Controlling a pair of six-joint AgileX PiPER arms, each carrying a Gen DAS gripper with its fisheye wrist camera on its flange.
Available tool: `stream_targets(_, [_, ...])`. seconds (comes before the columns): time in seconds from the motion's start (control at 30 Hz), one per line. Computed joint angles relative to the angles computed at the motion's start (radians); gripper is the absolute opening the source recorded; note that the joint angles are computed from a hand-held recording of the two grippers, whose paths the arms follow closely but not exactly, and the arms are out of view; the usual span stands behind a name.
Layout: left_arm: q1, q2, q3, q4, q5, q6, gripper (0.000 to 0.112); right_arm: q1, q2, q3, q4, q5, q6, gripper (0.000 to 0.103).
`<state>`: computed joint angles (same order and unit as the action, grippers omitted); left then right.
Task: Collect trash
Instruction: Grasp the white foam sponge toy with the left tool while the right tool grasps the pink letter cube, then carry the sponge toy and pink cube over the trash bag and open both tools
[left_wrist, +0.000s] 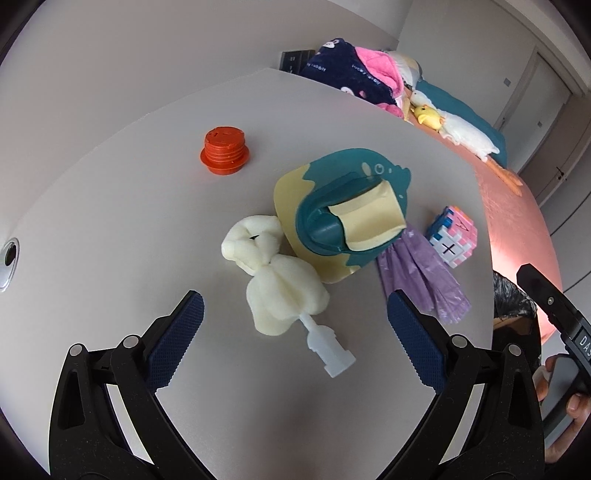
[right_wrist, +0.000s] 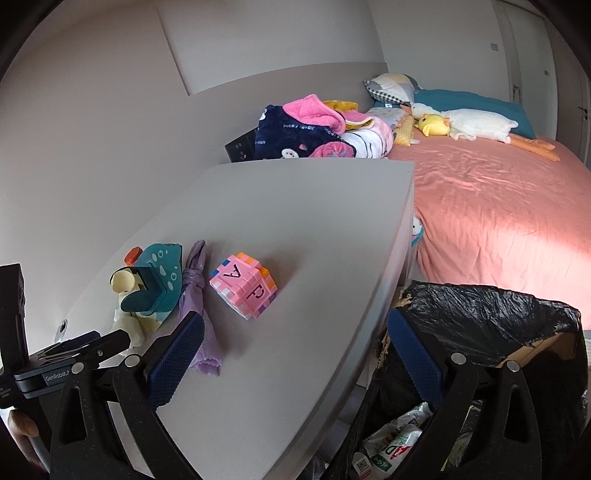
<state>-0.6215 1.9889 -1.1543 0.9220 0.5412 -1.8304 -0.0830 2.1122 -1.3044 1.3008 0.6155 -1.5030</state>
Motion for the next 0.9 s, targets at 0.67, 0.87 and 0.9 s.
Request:
stream_targets(0.67, [0.059, 0.055, -0.048, -0.064, 0.068, 0.162, 0.075, 0.142, 0.168, -0.276, -0.314, 0.007, 0.364, 0.072])
stream_targets(0.87, [0.067, 0.031, -0.009, -0.009, 0.033, 0.095, 0.044, 0.179, 0.172, -0.272, -0.391, -0.065, 0.405, 0.049])
stream_targets(0.9, [0.071, 0.029, -0.006, -0.003, 0.025, 0.087, 0.044, 0.175, 0.175, -0.276, -0.38, -0.053, 0.396, 0.049])
